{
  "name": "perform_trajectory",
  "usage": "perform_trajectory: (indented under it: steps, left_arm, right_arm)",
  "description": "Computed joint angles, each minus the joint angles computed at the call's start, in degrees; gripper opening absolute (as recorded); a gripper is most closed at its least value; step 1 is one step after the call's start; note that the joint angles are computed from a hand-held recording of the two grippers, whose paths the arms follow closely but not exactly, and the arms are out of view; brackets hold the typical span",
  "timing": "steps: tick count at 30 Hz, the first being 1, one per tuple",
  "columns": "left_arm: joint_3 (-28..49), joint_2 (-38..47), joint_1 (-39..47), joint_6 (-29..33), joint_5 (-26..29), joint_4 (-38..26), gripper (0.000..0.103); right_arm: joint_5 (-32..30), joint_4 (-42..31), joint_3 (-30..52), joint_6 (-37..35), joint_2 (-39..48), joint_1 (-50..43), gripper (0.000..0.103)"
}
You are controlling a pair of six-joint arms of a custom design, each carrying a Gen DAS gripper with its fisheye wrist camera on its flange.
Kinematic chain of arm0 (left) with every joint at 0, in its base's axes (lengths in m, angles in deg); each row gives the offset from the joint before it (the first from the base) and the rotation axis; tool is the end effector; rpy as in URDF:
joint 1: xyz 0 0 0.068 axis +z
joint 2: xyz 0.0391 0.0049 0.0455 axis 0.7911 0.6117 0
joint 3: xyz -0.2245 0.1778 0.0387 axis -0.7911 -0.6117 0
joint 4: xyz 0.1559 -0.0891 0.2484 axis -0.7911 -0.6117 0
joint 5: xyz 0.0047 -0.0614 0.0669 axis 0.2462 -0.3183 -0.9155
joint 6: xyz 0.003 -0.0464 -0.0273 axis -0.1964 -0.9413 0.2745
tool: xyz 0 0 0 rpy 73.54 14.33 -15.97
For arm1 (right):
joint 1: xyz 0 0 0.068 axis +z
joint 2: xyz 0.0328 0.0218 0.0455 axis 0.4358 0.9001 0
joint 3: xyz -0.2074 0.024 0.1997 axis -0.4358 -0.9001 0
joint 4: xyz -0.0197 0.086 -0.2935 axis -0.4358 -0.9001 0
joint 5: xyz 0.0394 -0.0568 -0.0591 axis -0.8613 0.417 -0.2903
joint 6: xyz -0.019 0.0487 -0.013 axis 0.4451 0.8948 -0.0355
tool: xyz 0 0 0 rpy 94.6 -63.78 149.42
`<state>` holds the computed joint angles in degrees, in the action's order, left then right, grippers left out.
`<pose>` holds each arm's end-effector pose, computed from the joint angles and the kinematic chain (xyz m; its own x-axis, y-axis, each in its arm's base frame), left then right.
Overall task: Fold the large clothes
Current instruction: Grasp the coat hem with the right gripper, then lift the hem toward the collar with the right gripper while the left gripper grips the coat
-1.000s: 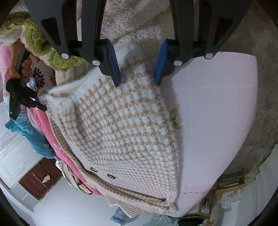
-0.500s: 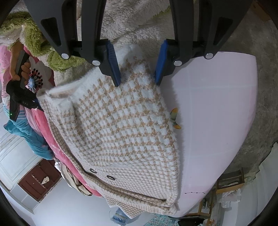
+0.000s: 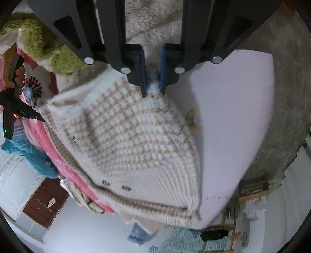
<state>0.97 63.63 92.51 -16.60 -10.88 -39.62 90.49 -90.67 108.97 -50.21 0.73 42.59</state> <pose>0.2032 0.1445 0.2458 -0.8494 -0.0288 -0.5269 0.1597 0.9377 -0.3087 0.1762 0.0513 0.2648 -0.8140 0.2849 -0.5063 0.1743 0.9511 0.2550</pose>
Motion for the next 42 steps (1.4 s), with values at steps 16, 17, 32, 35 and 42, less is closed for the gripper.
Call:
perform_trajectory:
  steps: [16,17,32,35,42]
  left_arm:
    - [13.89,5.8,-4.73,-11.57,8.99,5.73,0.008]
    - [14.84,6.84,-5.55,-12.74,8.58,6.8,0.008]
    - [35.88,31.96,-12.28,-27.5,2.01,11.98,0.009]
    - [41.63,37.82,-12.86,-29.08,1.7,10.02,0.009]
    - [52.67,47.96,-14.19,-32.37,1.09,5.78,0.017]
  right_arm:
    - [-1.63,8.92,13.36,0.25,10.47,-1.48,0.004]
    - [-2.05,9.74,14.03,0.09,11.61,-1.83,0.004]
    - [-8.46,21.68,28.44,-3.05,37.38,-7.68,0.004]
    - [-9.29,23.35,30.8,-3.14,42.73,-8.54,0.004]
    - [-10.26,24.41,34.98,-2.2,53.15,-11.21,0.012]
